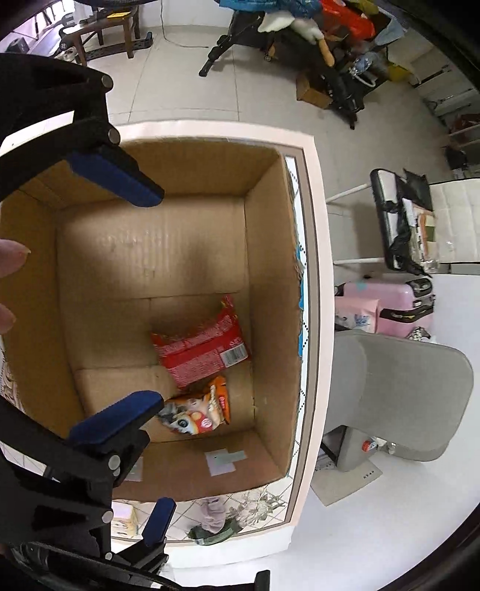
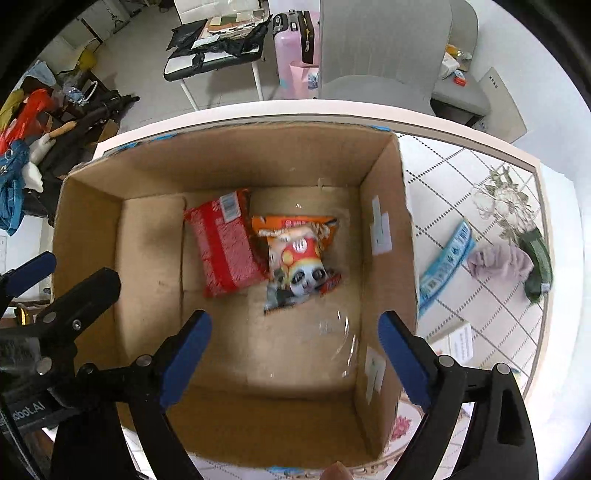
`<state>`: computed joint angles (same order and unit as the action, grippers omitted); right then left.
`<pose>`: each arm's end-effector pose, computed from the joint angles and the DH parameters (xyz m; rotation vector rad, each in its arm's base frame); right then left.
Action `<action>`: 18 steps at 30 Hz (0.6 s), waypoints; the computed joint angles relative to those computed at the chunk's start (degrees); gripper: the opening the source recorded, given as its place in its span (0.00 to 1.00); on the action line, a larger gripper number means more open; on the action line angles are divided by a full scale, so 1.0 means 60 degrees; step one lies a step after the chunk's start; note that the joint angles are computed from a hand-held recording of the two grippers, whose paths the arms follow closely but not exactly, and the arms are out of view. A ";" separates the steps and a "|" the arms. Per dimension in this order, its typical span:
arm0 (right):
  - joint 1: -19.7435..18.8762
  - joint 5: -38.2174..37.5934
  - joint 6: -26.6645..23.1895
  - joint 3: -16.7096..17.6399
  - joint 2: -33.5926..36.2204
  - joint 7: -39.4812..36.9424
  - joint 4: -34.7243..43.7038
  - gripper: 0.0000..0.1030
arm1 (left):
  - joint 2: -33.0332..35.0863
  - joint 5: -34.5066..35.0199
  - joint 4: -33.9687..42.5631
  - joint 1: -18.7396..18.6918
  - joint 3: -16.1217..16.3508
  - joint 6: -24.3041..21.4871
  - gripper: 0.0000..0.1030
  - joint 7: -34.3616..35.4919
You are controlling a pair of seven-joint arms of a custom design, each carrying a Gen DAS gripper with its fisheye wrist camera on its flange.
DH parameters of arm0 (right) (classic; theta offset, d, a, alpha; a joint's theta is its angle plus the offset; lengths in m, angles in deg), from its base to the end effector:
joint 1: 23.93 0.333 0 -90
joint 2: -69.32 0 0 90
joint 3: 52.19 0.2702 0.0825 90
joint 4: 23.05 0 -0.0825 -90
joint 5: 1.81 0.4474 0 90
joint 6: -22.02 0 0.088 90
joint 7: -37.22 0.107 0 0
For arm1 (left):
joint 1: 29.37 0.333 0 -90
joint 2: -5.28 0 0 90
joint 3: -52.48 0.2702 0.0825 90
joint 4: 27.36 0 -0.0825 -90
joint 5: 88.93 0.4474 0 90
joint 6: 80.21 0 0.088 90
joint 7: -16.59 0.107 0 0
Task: Organize soft objects
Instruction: 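Grasp the lavender cloth with the left gripper while the right grasps the yellow tissue pack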
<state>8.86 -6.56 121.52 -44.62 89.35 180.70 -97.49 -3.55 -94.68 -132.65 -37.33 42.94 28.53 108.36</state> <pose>0.5615 0.4495 0.5089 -1.8958 2.3884 -0.0527 0.5717 -0.1927 0.5573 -1.7941 2.4714 -0.3267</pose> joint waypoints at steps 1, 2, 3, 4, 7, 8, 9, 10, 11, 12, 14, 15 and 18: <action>0.0037 -0.0016 0.0036 0.0017 -0.0179 0.0085 -0.0159 0.91 | -0.0249 0.0002 -0.0198 0.0007 0.0018 0.0051 0.99 0.0031; 0.0096 -0.0080 0.0011 0.0044 -0.0336 0.0189 -0.0288 0.91 | -0.0485 -0.0003 -0.0362 0.0010 0.0041 0.0049 0.99 0.0087; 0.0171 -0.0200 -0.0068 0.0074 -0.0539 0.0293 -0.0416 0.91 | -0.0656 -0.0043 -0.0477 0.0006 0.0062 0.0068 0.99 0.0128; 0.0219 -0.0290 -0.0058 0.0105 -0.0742 0.0394 -0.0569 0.91 | -0.0901 -0.0086 -0.0656 0.0004 0.0092 0.0092 0.99 0.0190; 0.0316 -0.0414 -0.0226 0.0236 -0.1177 0.0545 -0.0795 0.91 | -0.1560 -0.0119 -0.1061 0.0006 0.0171 -0.0047 0.99 0.0388; 0.0351 -0.0490 -0.0210 0.0280 -0.1347 0.0607 -0.0909 0.91 | -0.1793 -0.0124 -0.1192 0.0007 0.0199 -0.0144 0.99 0.0431; 0.0392 -0.0544 -0.0202 0.0341 -0.1563 0.0661 -0.1048 0.91 | -0.2047 -0.0160 -0.1348 0.0000 0.0230 -0.0212 0.99 0.0475; 0.0413 -0.0539 -0.0156 0.0401 -0.1763 0.0717 -0.1198 0.91 | -0.2247 -0.0152 -0.1474 0.0001 0.0241 -0.0253 0.99 0.0484; 0.0444 -0.0570 -0.0168 0.0462 -0.1880 0.0784 -0.1238 0.91 | -0.2480 -0.0122 -0.1608 0.0008 0.0248 -0.0320 0.99 0.0466; 0.0494 -0.0646 -0.0233 0.0527 -0.1972 0.0849 -0.1231 0.91 | -0.2706 -0.0147 -0.1738 0.0003 0.0276 -0.0376 0.99 0.0465; 0.0554 -0.0742 -0.0249 0.0622 -0.2225 0.0952 -0.1358 0.91 | -0.3081 -0.0262 -0.1921 -0.0011 0.0339 -0.0521 0.99 0.0399; 0.0569 -0.0749 -0.0226 0.0663 -0.2300 0.1005 -0.1398 0.91 | -0.3193 -0.0310 -0.1952 -0.0009 0.0364 -0.0628 0.99 0.0348; 0.0537 -0.0556 0.0095 0.0763 -0.2765 0.1079 -0.1812 0.91 | -0.3640 -0.0331 -0.2093 -0.0010 0.0376 -0.0843 0.99 0.0227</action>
